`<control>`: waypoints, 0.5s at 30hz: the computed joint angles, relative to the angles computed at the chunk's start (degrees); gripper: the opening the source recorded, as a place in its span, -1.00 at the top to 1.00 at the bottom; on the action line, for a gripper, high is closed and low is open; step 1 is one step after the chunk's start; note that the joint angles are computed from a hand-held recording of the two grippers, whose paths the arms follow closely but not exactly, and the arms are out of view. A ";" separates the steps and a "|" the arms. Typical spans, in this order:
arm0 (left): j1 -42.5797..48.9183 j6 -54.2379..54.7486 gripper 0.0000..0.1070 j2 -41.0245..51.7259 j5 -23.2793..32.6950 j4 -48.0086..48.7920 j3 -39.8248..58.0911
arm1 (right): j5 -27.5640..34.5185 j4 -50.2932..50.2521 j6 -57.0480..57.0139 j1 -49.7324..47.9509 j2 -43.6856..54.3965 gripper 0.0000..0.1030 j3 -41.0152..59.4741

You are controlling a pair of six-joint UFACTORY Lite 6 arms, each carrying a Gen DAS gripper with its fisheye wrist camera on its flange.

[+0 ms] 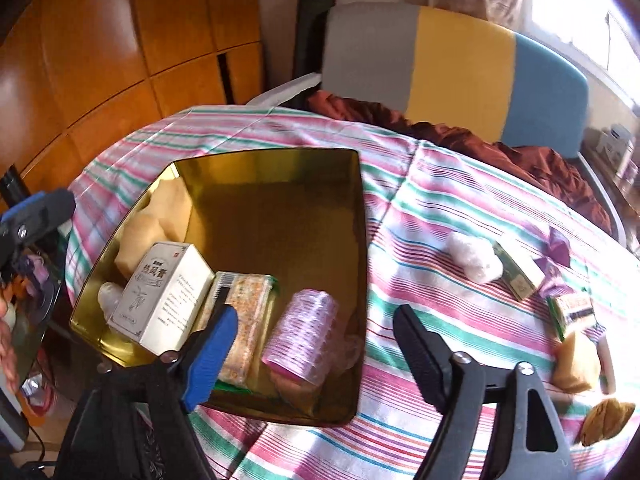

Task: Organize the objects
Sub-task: 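Release sponge with left gripper while right gripper releases pink roller in gold box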

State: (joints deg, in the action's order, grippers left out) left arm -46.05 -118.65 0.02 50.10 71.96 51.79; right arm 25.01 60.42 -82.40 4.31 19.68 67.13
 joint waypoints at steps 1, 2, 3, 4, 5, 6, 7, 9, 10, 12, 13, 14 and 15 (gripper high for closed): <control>-0.47 0.50 -0.89 0.85 0.35 -0.42 0.98 | 0.16 0.12 -0.01 -0.50 0.07 -0.64 0.21; -1.31 1.00 -0.90 1.85 0.97 -0.98 2.21 | 0.50 0.15 0.04 -1.13 -0.02 -0.65 0.29; -1.82 1.47 -0.91 2.68 1.23 -1.28 3.21 | 0.84 0.57 -0.35 -1.80 -0.16 -0.66 0.30; -2.23 2.00 -0.91 3.57 1.38 -1.56 4.22 | 0.92 1.37 -1.16 -2.45 -0.38 -0.68 0.12; -2.64 2.75 -0.91 4.59 1.72 -1.94 5.41 | 0.88 2.07 -1.91 -3.05 -0.65 -0.69 -0.07; -3.02 3.51 -0.91 5.52 2.15 -2.21 6.49 | 1.00 2.35 -2.25 -3.66 -0.74 -0.69 0.00; -3.58 4.47 -0.91 6.63 2.72 -2.36 7.84 | 1.17 2.61 -2.53 -4.23 -0.48 -0.69 0.34; -4.45 6.25 -0.92 8.77 3.74 -2.65 10.36 | 1.60 2.49 -2.55 -5.48 -0.36 -0.69 0.83; -4.77 6.92 -0.92 9.56 3.91 -2.79 11.35 | 1.80 2.38 -2.47 -6.09 -0.11 -0.69 1.30; -5.04 8.17 -0.92 10.98 3.52 -3.08 13.20 | 2.03 1.66 -1.91 -7.28 0.63 -0.69 2.60; -5.23 8.86 -0.92 11.86 3.34 -3.34 14.28 | 2.04 1.36 -1.67 -7.81 0.92 -0.69 3.19; -5.32 9.53 -0.92 12.49 3.24 -3.59 15.14 | 2.11 1.19 -1.59 -8.48 1.34 -0.69 3.93; -5.34 10.12 -0.92 13.10 3.05 -3.73 15.88 | 2.18 1.30 -1.78 -9.18 1.71 -0.69 4.53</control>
State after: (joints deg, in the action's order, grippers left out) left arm -51.39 -108.54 13.12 53.15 68.23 67.66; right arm 27.19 61.72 -84.18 -4.87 21.39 71.66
